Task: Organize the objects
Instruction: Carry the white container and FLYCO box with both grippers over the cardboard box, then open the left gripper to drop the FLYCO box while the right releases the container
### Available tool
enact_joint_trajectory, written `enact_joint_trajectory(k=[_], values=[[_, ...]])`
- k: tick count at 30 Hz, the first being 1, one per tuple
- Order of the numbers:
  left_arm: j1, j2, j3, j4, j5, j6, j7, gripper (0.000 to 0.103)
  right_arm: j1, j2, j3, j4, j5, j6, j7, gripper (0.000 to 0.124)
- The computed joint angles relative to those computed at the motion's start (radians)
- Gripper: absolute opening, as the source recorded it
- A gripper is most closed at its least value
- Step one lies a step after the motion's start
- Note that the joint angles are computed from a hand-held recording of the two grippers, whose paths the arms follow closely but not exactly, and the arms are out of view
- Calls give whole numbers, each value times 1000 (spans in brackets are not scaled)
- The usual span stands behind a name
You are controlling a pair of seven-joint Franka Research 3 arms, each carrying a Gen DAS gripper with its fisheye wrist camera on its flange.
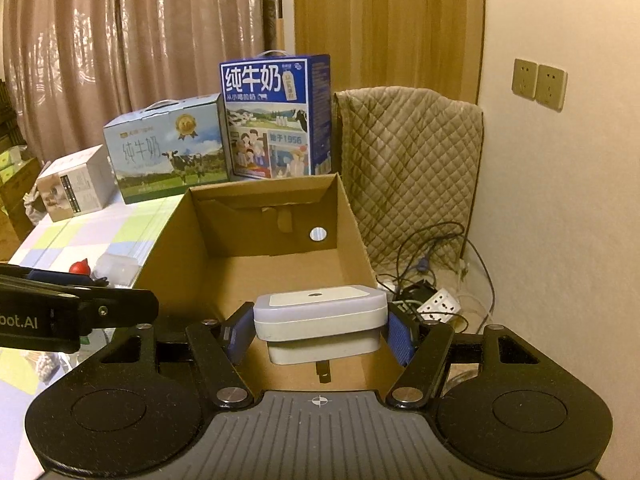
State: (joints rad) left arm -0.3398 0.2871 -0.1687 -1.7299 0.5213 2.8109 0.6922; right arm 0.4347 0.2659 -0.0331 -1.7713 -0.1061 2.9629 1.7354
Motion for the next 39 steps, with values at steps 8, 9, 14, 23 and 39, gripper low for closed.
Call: enact_joint_trajectory(k=[8, 9, 14, 23, 39], values=[[10, -44, 3, -51, 15, -4, -18, 81, 9, -10, 0, -11, -13, 0, 15, 64], [13, -49, 1, -58, 15, -4, -19, 81, 8, -10, 2, -11, -11, -1, 13, 64], [19, -65, -3, -76, 21, -6, -31, 81, 8, -7, 9, -7, -5, -7, 10, 64], [27, -76, -8, -93, 27, -6, -40, 81, -54, 18, 90, 13, 140, -5, -107, 70], [53, -186, -17, -221, 65, 1, -120, 82, 14, -70, 22, -68, 56, 23, 7, 76]])
